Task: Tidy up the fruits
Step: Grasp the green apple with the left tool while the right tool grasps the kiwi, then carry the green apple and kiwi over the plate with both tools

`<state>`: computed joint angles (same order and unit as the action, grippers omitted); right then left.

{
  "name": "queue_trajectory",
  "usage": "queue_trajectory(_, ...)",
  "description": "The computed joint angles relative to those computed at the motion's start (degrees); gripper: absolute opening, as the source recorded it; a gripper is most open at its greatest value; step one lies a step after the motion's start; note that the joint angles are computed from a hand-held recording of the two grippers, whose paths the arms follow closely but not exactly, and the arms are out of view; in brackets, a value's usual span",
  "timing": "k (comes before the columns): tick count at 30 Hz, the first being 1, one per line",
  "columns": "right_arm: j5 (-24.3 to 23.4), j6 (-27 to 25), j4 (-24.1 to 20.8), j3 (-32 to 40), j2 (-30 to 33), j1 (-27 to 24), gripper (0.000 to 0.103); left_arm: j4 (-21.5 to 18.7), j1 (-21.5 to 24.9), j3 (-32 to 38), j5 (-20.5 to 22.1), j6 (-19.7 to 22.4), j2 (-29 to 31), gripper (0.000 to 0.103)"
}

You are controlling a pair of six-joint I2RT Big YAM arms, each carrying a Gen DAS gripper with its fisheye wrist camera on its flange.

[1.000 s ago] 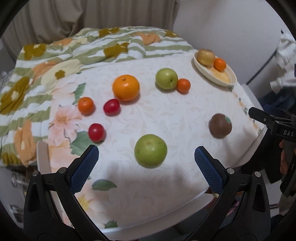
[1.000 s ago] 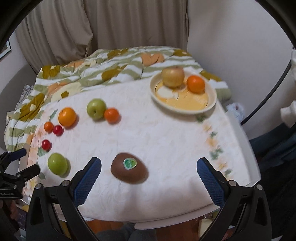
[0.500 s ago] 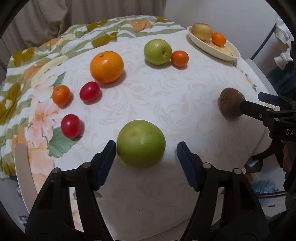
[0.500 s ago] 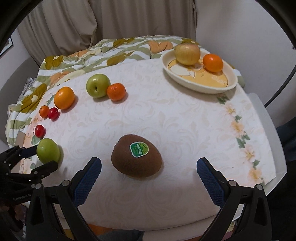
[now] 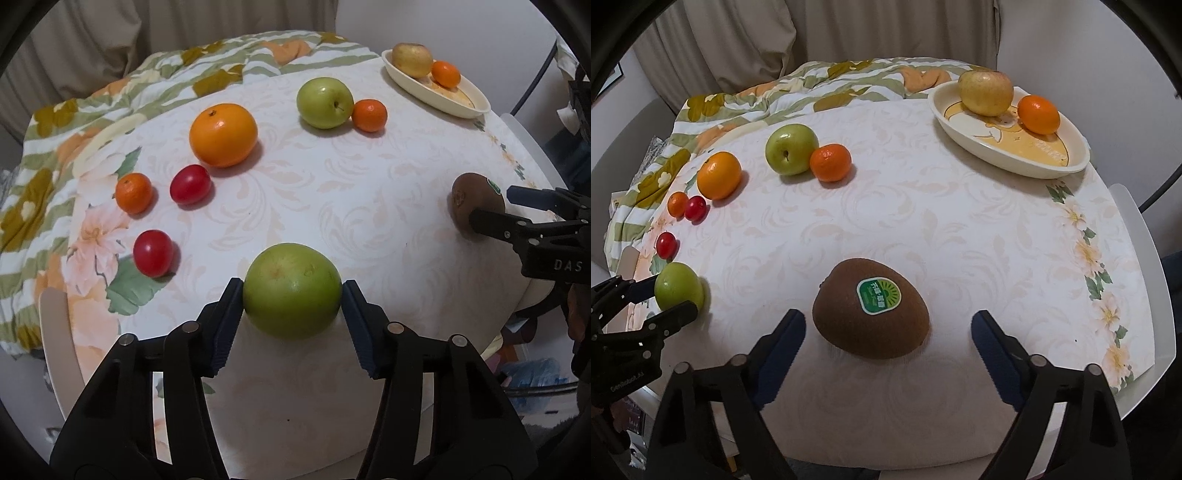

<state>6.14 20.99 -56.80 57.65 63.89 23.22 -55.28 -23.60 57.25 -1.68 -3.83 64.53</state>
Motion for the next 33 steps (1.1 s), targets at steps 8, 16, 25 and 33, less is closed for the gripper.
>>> queue_trajectory(8,-1.87,-2.21,0.37,0.80,2.15,0.19,0.071,-0.47,0.12,-0.78,-0.50,-1.56,-1.01,0.061)
queue_trajectory(16,0.17,-4.11,0.54,1.29,3.35,1.10,0.061,-1.28,1.16,-1.28,-0.82,-2.62,-2.05,0.061)
queue_trajectory(25,1.05,-5.57,0.44,2.89,2.05,1.89,0.061,-2.40,1.63,0.19,-0.58,-3.75,-3.98,0.061)
queue_trajectory(33,2.03,-5.09,-0.76,6.15,0.32,3.14,0.061,-3.84,1.92,3.84,-1.43,-3.50,-5.74,0.061)
